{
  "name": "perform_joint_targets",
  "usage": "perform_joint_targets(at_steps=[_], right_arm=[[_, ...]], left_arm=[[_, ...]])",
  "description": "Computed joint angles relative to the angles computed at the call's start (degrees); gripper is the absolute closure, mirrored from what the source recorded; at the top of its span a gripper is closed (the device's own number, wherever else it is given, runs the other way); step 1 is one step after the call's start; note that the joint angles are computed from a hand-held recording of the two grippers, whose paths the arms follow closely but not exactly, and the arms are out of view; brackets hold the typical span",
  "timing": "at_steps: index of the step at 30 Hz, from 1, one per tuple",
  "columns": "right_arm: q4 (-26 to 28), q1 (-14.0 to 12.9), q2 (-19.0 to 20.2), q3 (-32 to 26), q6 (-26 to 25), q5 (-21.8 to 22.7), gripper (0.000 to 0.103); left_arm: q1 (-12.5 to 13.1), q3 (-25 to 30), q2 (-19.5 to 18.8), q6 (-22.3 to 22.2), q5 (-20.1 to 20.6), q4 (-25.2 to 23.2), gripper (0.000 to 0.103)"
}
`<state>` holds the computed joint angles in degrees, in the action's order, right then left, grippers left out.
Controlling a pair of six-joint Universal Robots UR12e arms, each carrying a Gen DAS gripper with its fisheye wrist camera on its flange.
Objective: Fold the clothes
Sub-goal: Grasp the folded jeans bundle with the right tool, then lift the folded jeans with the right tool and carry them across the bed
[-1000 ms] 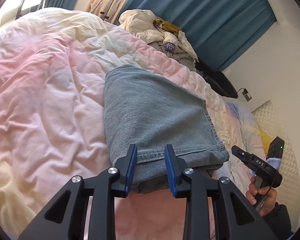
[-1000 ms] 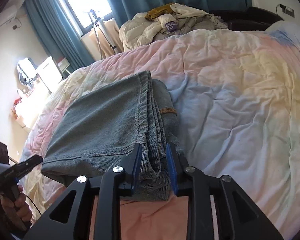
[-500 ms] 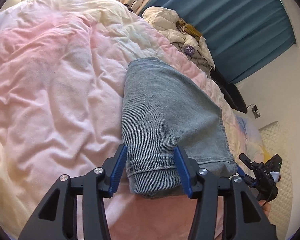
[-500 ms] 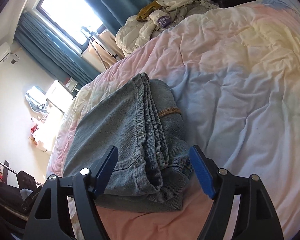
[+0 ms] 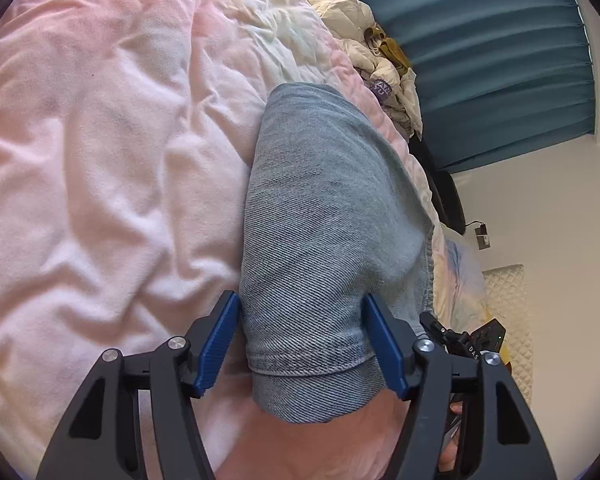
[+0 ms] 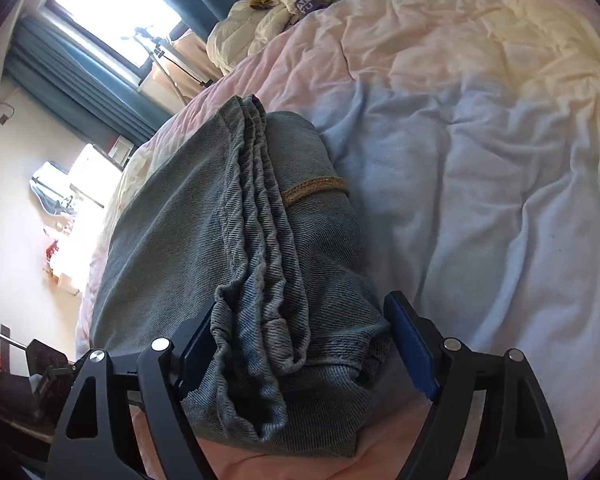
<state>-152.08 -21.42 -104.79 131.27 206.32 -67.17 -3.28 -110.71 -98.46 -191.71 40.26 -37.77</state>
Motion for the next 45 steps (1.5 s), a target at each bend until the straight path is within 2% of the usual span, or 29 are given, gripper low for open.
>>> perform_joint_targets(at_steps=[3, 9, 12, 15, 18, 20, 23, 25, 27, 30, 32, 35, 38, 45], right_arm=[[-0.61, -0.75, 0.16, 0.37, 1.07, 2.3, 0.023], [-8.78, -2.72, 0.03, 1.78, 2.34, 12.36, 0.022], [-14.13, -3.33, -0.14, 2.42, 3.7, 15.58, 0.022], [-15.28, -4.07, 0.21, 2.64, 5.84, 16.86, 0.021], [-11.45, -3.66, 0.97, 1.97, 5.61, 14.69, 0.022], [-7.95, -2.61, 1.67, 1.06, 4.49, 11.46, 0.022], [-5.12, -1.23, 2.87, 0.37, 3.49, 7.98, 0.022], [-5.79, -0.43, 3.26, 0.22, 3.15, 6.22, 0.022], [-6.82, -0.02, 3.3, 0.26, 2.87, 5.7, 0.028], [-7.37, 0.52, 3.08, 0.07, 1.57, 5.19, 0.043], [-8.0, 1.4, 2.93, -0.22, 0.53, 3.55, 0.053], [-9.46, 3.44, 2.47, -0.44, -0.46, -0.43, 0.062], [-10.92, 4.93, 2.04, -0.32, 0.02, -3.27, 0.065], [-12.82, 6.94, -0.51, 0.46, 1.03, -7.05, 0.069]], left_arm=[[-0.02, 0.0, -0.33, -0.25, -1.21, 0.05, 0.037], [-0.31, 0.24, -0.14, 2.03, -2.11, -1.13, 0.037], [0.03, 0.16, -0.48, 1.03, -3.37, -0.92, 0.037], [-0.04, 0.27, -0.77, 1.53, -3.56, -1.43, 0.037], [-0.44, 0.77, -1.05, 3.08, -3.04, -2.71, 0.037], [-0.8, 1.08, -1.33, 3.22, -2.4, -2.79, 0.037], [-1.24, 0.96, -1.64, 1.5, -1.37, -0.63, 0.037], [-1.54, 0.79, -1.61, 0.88, -0.51, 0.62, 0.036], [-1.7, 0.62, -1.46, 0.53, 0.07, 1.38, 0.036], [-1.9, 0.57, -1.33, -0.22, 0.96, 2.21, 0.038], [-2.08, 0.16, -1.05, -1.75, 1.92, 4.11, 0.042], [-2.61, -0.29, -0.37, -1.94, 4.62, 6.61, 0.051], [-3.28, -0.17, 0.54, -0.1, 7.58, 7.18, 0.059], [-4.64, -1.05, 2.83, 1.19, 13.37, 11.54, 0.066]])
